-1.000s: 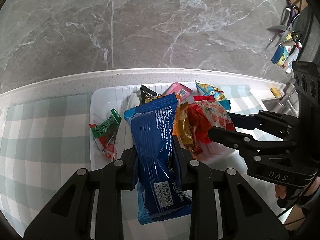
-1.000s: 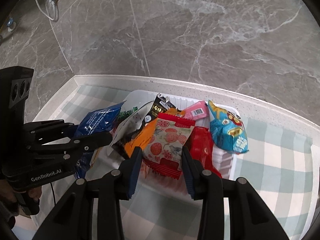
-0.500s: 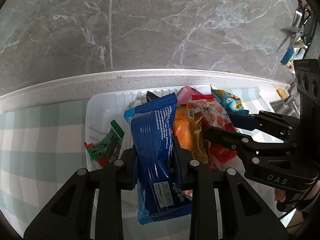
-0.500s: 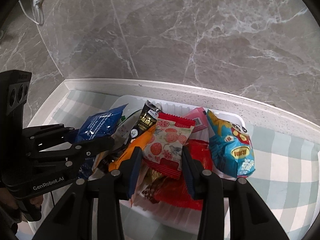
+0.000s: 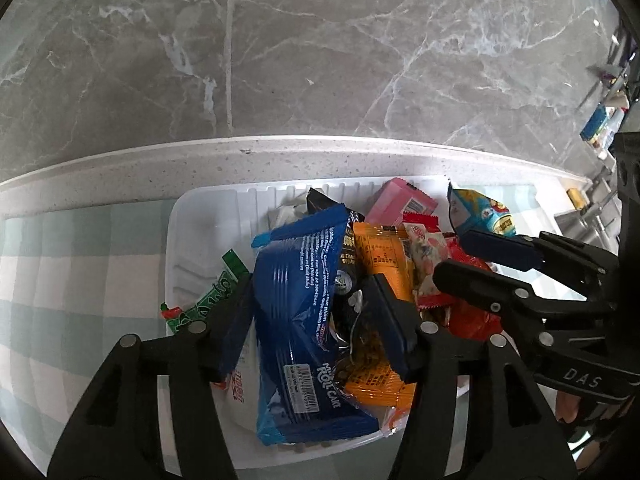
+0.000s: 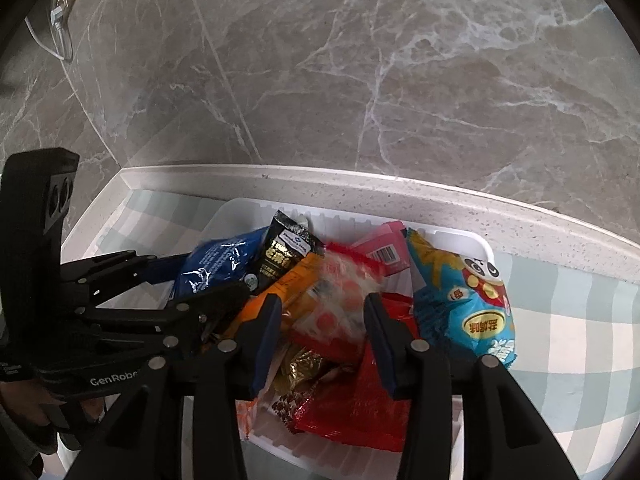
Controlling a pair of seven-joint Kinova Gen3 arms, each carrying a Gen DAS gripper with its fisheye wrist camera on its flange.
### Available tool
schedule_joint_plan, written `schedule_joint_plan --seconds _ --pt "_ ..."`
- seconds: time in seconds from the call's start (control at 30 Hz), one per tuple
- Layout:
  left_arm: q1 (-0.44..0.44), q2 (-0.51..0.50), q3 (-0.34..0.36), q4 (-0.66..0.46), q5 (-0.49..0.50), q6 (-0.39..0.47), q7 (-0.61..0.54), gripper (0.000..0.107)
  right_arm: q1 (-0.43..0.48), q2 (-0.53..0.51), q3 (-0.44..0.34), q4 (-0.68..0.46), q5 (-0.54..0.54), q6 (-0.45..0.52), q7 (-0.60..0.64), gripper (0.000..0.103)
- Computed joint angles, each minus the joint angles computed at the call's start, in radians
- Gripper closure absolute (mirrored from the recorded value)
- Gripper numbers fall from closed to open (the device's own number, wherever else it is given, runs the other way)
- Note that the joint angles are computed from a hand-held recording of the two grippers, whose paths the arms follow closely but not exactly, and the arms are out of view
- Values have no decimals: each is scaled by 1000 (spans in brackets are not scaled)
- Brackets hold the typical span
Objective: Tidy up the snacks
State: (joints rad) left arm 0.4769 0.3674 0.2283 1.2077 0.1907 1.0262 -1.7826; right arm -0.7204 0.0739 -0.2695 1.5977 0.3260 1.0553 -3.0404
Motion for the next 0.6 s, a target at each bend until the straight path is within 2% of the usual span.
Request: schedule_joint_plan --seconds 0.07,0.23,0.33,0.43,0.53,0.6 --pt "0 -5 -2 4 0 -5 8 40 -6 -3 -2 -5 12 6 -14 56" --pt "-15 -40 -1 30 20 -12 17 38 -37 -21 -25 -22 81 42 -76 56" --pt "-34 -85 2 70 46 -21 16 31 -60 -29 -44 -44 109 83 -104 56" --pt "-45 -126 2 102 58 -23 19 28 -87 -37 -66 -61 136 125 -148 54" --pt "-56 -174 1 137 70 -24 19 19 -117 -45 -90 -74 154 165 -204 53" --pt "-65 -206 1 163 85 -21 17 18 -138 -50 -107 -82 167 191 -244 52"
